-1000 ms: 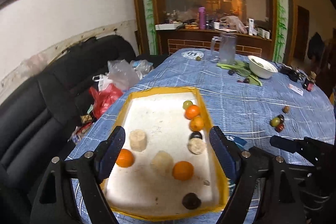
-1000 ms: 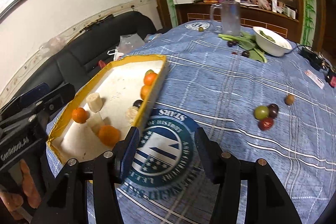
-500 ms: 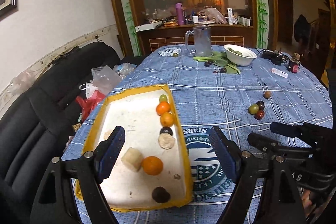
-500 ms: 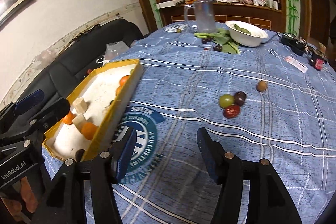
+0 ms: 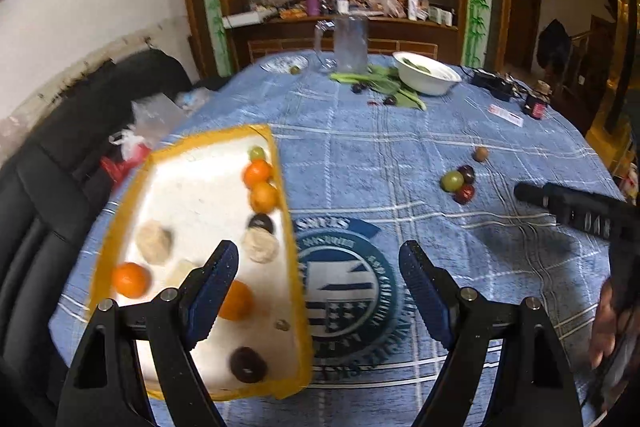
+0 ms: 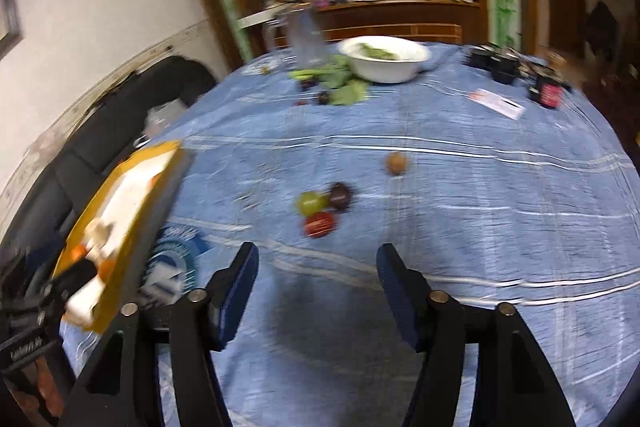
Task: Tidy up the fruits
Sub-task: 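Grasp the red date with the right tool while the left tool grasps a green grape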
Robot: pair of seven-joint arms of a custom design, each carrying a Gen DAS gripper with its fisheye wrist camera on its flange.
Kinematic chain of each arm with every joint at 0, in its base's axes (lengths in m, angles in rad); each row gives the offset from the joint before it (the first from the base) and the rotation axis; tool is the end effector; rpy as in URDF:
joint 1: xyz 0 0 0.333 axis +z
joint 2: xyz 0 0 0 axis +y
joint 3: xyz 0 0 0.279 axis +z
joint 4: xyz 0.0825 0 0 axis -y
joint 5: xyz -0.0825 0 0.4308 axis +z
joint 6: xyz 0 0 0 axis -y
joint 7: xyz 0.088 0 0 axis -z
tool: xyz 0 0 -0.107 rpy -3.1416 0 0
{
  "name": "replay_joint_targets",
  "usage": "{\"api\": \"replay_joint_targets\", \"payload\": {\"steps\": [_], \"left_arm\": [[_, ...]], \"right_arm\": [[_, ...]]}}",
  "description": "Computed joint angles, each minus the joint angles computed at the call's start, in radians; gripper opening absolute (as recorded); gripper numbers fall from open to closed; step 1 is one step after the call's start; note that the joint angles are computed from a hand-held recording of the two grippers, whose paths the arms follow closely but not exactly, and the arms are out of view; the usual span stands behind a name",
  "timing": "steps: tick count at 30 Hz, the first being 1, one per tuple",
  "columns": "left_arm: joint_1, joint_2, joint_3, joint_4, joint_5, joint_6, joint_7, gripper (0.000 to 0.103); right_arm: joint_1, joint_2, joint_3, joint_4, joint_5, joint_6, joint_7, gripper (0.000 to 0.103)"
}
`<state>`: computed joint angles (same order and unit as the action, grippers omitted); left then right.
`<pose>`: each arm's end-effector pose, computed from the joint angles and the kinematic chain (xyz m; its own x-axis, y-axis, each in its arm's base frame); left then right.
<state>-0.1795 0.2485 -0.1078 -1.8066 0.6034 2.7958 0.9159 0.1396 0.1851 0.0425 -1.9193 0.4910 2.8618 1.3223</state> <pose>0.6667 -0.2194 0.4304 -0.0894 -0.9947 -0.0507 -0.6837 0.0982 -0.7231 0.6731 0.0964 0.4210 0.1071 -0.9607 -0.2561 -0.7367 0.0963 -0.6694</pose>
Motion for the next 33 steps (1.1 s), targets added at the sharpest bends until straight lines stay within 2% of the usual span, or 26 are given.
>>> {"api": "replay_joint_targets", "payload": {"steps": [3, 8, 13, 17, 21, 22, 23, 24, 26, 31, 33], "left_arm": [[0.020, 0.031, -0.040, 0.020, -0.087, 0.014, 0.100, 0.082], [0.036, 0.075, -0.086, 0.060, -0.223, 0.043, 0.258, 0.082], [0.017, 0.101, -0.063, 0.090, -0.263, 0.061, 0.264, 0.082], [0.034, 0.117, -0.067, 0.109, -0.317, 0.064, 0.257, 0.082], [0.039, 0.145, -0.068, 0.158, -0.351, 0.021, 0.263, 0.082], [0.040, 0.155, -0.070, 0.173, -0.358, 0.009, 0.266, 0.082], [0.040, 0.168, -0.072, 0.191, -0.366, -0.003, 0.270, 0.082], [0.040, 0.184, -0.077, 0.214, -0.375, -0.015, 0.279, 0.082], [0.036, 0.217, -0.086, 0.259, -0.384, -0.041, 0.306, 0.082], [0.006, 0.359, -0.112, 0.455, -0.414, -0.152, 0.404, 0.082], [0.000, 0.427, -0.132, 0.540, -0.441, -0.169, 0.456, 0.081]], "right_arm": [[-0.009, 0.054, -0.035, 0.066, -0.042, -0.039, 0.074, 0.070], [-0.037, 0.150, -0.029, 0.188, -0.060, -0.110, 0.116, 0.069], [-0.060, 0.206, 0.022, 0.260, -0.013, -0.169, 0.026, 0.067], [-0.005, 0.244, -0.003, 0.302, -0.103, -0.189, 0.030, 0.065], [0.035, 0.306, -0.026, 0.372, -0.188, -0.212, 0.080, 0.055], [0.055, 0.308, -0.043, 0.368, -0.227, -0.185, 0.101, 0.047], [0.069, 0.313, -0.056, 0.371, -0.259, -0.183, 0.119, 0.034], [0.074, 0.311, -0.061, 0.369, -0.277, -0.178, 0.133, 0.032], [0.036, 0.298, -0.025, 0.354, -0.229, -0.183, 0.104, 0.032], [0.019, 0.222, -0.044, 0.260, -0.224, -0.148, 0.144, 0.032], [0.010, 0.186, -0.051, 0.207, -0.219, -0.114, 0.158, 0.032]]}}
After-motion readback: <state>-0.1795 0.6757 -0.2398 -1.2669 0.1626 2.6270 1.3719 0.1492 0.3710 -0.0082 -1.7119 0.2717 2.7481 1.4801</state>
